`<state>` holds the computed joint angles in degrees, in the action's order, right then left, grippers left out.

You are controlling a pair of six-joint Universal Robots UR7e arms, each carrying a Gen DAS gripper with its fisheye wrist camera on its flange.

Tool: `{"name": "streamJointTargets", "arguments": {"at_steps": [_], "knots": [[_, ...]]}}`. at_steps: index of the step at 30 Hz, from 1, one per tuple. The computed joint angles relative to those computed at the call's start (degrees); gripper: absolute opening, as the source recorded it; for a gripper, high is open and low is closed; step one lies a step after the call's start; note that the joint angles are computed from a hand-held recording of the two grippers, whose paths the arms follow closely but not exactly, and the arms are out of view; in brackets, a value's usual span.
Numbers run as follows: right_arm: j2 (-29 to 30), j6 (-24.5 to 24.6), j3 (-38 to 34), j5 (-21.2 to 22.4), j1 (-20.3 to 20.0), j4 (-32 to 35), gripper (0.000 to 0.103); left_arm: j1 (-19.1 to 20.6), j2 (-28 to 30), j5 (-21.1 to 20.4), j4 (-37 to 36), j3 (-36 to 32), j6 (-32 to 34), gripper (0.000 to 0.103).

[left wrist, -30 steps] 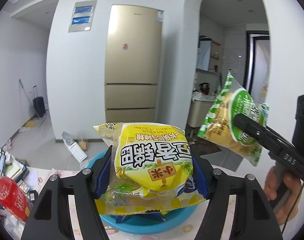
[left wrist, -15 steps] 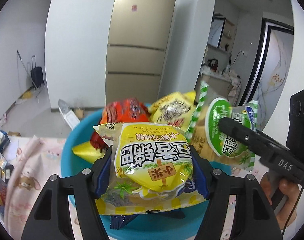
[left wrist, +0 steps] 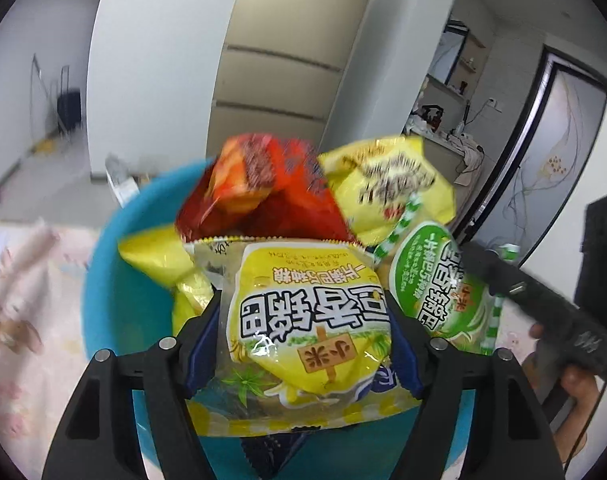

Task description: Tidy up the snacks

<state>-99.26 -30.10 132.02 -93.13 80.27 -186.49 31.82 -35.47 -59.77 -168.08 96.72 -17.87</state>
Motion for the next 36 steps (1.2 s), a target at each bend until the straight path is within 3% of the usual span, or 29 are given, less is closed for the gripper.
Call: {"name": "streamJointTargets", "arguments": {"at_steps": [3,4,6,10,14,20,26,36], "knots": [[-1.62,0.8,0.02,1.34,-0.89,-0.15,0.095,-0.11,-0.02,0.31,-0.29,-0.02,0.79,0.077],[-2.32,1.42,0.02,1.98,-1.22,0.12,0.097,-0.35,-0.07,0.78,-0.25,-0.12,1.09,0.09],[-3.13,2.04,0.04,2.97,-1.66,0.18,0.097,-1.27,-0.18,2.56,-3.74,0.66,2.3,0.103],[-4.21,1.19,0.04,2.16,0.13,-0.8,0.103,-2.29,-1.52,2.29,-7.95,1.83,4.99,0.103],[-4.76,-1.72,0.27,-1.55,4.51,-3.51,0.103,-4.19,-2.81,5.06,-10.08,2.85,6.71,0.103],[-6.68,-6.43,1.05,-6.72,11.91,-7.83,0.103,-8.81,-5.03,12.62,-14.49,4.48,11.09,0.103],[-7.56,-9.42,1.46,-14.62,21.44,-11.39,0.103,-13.25,-8.19,17.06,-17.66,6.37,12.42,0.103],[-6.82,-14.85,1.13,-26.09,36.07,-14.54,0.103,-20.11,-13.28,22.38,-14.09,8.22,11.55,0.103]]}}
